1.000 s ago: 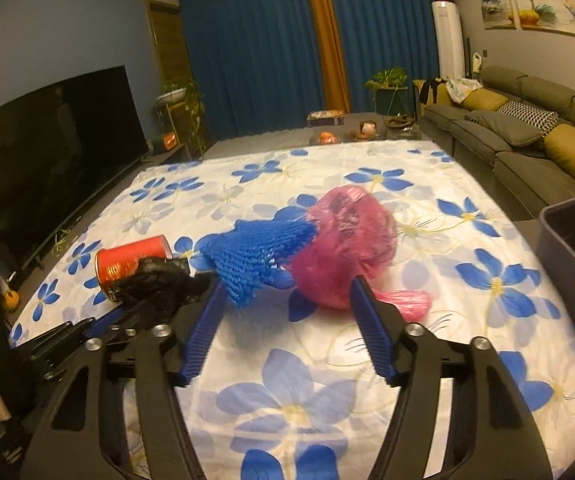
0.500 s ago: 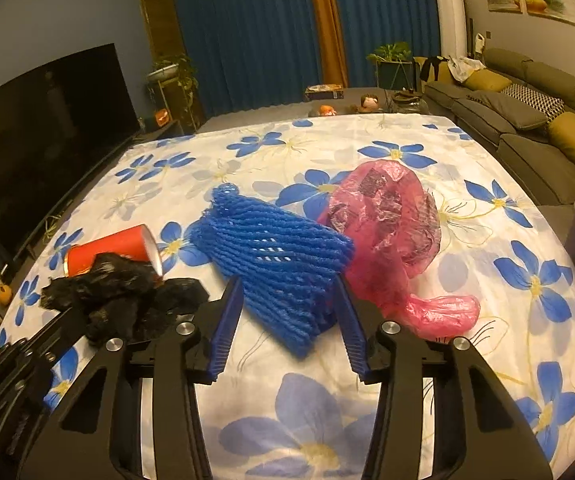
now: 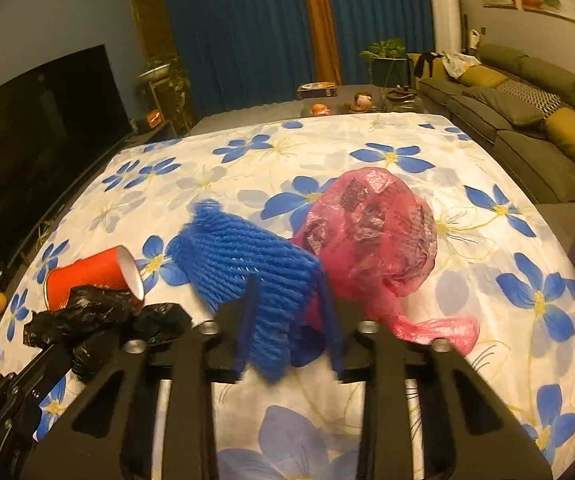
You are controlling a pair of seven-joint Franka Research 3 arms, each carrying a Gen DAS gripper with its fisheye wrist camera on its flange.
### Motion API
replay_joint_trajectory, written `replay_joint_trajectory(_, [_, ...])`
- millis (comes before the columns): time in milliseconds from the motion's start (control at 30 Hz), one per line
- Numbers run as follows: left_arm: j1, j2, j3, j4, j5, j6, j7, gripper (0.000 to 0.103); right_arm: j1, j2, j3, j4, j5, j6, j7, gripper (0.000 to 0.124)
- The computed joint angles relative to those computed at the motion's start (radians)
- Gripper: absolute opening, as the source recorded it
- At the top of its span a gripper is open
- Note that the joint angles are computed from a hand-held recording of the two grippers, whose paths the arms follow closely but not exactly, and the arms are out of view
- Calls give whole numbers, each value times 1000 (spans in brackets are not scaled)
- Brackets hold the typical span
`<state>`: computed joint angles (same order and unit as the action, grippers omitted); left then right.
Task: Collect trash
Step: 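Grasp the black bag with the left gripper while the right grasps the blue mesh sleeve, then carry the black bag and blue mesh sleeve over the grey bin with both grippers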
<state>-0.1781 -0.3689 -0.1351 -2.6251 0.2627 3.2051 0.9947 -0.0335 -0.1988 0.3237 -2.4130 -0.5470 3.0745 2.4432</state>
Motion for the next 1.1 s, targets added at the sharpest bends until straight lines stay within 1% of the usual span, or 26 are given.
replay_joint_trajectory(33, [-3,1,2,1,0,-1,1,0,7,-1,-5,-4,3,8,-10,10])
replay_joint_trajectory(100, [-12,2,10,0,-2,-1,5,0,6,-8,-2,-14,2,27,-22,8])
replay_joint_trajectory(300, [-18,1,13,-3,-5,7,8,0,-16,-71,29,-68,67,74,-80,7])
replay_joint_trajectory(433, [-22,-1,17,-6,-4,17,11,0,-8,-148,29,-120,121,99,-126,7])
replay_joint_trajectory(500, [-7,-6,2,-11,1,29,8,0,-15,-198,39,-150,141,109,-142,7])
replay_joint_trajectory(533, [-8,-9,1,-14,3,32,8,0,-7,-218,33,-164,156,112,-154,6])
replay_joint_trajectory(633, [-37,-26,25,-26,4,42,13,0,2,-305,32,-213,189,114,-187,6])
replay_joint_trajectory(667, [-34,-34,21,-30,5,45,12,0,6,-326,30,-225,200,115,-198,6])
replay_joint_trajectory(767, [-7,-77,-13,-51,10,53,-1,0,28,-411,13,-274,238,112,-231,6])
replay_joint_trajectory(800, [-8,-88,-14,-56,12,55,-3,0,36,-433,6,-286,251,110,-242,6])
replay_joint_trajectory(933, [-74,-146,29,-80,18,51,7,0,68,-540,-27,-343,305,93,-286,6])
replay_joint_trajectory(1033, [-81,-189,18,-91,21,49,10,0,77,-628,-39,-386,343,74,-316,6])
replay_joint_trajectory(1100, [-102,-209,25,-91,21,45,13,0,81,-672,-46,-408,369,62,-335,6])
